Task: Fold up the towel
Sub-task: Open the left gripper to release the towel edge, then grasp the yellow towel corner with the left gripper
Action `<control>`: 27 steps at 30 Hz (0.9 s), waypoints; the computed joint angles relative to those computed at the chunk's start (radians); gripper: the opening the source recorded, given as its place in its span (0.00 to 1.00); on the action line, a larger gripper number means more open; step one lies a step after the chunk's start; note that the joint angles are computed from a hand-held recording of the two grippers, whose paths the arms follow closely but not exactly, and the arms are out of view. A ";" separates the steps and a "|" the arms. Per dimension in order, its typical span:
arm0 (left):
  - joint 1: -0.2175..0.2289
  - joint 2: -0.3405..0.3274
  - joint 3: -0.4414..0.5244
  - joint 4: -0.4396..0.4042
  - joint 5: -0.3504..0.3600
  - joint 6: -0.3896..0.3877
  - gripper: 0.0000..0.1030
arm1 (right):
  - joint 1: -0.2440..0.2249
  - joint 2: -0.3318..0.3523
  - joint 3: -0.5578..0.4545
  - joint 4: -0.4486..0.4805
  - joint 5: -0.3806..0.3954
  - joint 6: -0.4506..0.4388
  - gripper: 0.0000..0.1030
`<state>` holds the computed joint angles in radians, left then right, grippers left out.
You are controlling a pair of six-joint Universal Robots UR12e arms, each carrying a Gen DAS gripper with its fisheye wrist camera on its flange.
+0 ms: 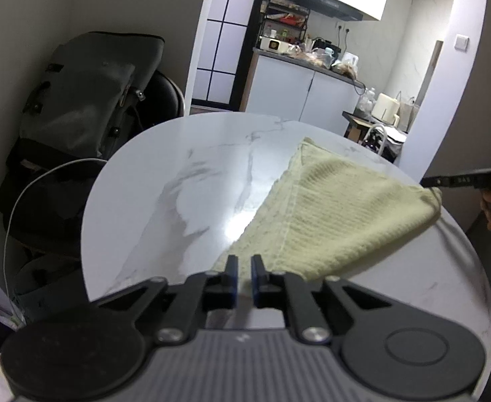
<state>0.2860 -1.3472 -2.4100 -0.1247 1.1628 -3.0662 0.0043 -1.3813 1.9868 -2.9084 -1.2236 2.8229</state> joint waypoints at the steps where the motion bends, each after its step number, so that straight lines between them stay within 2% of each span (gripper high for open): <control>1: 0.000 0.001 -0.001 0.001 0.002 0.000 0.10 | -0.001 -0.002 0.004 0.003 -0.004 -0.003 0.32; 3: 0.001 0.006 -0.003 -0.001 0.006 0.001 0.13 | -0.005 -0.004 0.012 0.010 -0.005 -0.005 0.32; 5: 0.005 0.014 -0.006 -0.008 0.007 0.007 0.24 | -0.008 -0.006 0.021 0.007 -0.006 -0.011 0.33; 6: 0.007 0.018 -0.007 -0.012 0.007 0.009 0.41 | -0.009 -0.007 0.025 0.000 -0.004 -0.011 0.33; 7: 0.006 0.022 -0.008 -0.015 0.011 0.011 0.65 | -0.010 -0.008 0.027 -0.003 -0.004 -0.009 0.33; 8: 0.003 0.024 -0.009 -0.014 0.024 0.012 0.74 | -0.011 -0.009 0.029 -0.005 -0.003 -0.007 0.33; 9: 0.000 0.025 -0.010 -0.009 0.034 0.012 0.78 | -0.012 -0.010 0.031 -0.007 -0.002 -0.006 0.33; 15: -0.013 0.016 -0.014 0.020 0.049 0.000 0.76 | -0.003 -0.018 0.049 -0.020 -0.007 -0.002 0.33; 17: -0.019 0.008 -0.014 0.037 0.052 -0.009 0.71 | -0.005 -0.021 0.055 -0.023 -0.004 -0.003 0.33; 19: -0.030 -0.003 -0.013 0.061 0.067 -0.009 0.59 | -0.008 -0.027 0.064 -0.029 0.000 -0.003 0.33; 21: -0.043 -0.011 -0.012 0.077 0.089 0.005 0.52 | -0.011 -0.033 0.075 -0.040 0.004 -0.004 0.33; 24: -0.066 -0.018 -0.012 0.094 0.125 0.043 0.52 | -0.012 -0.042 0.091 -0.074 0.009 -0.002 0.33; 26: -0.082 -0.022 -0.012 0.107 0.157 0.075 0.45 | -0.017 -0.051 0.110 -0.122 0.023 0.015 0.33; 27: -0.080 -0.021 -0.012 0.106 0.151 0.079 0.35 | -0.021 -0.057 0.119 -0.144 0.034 0.027 0.33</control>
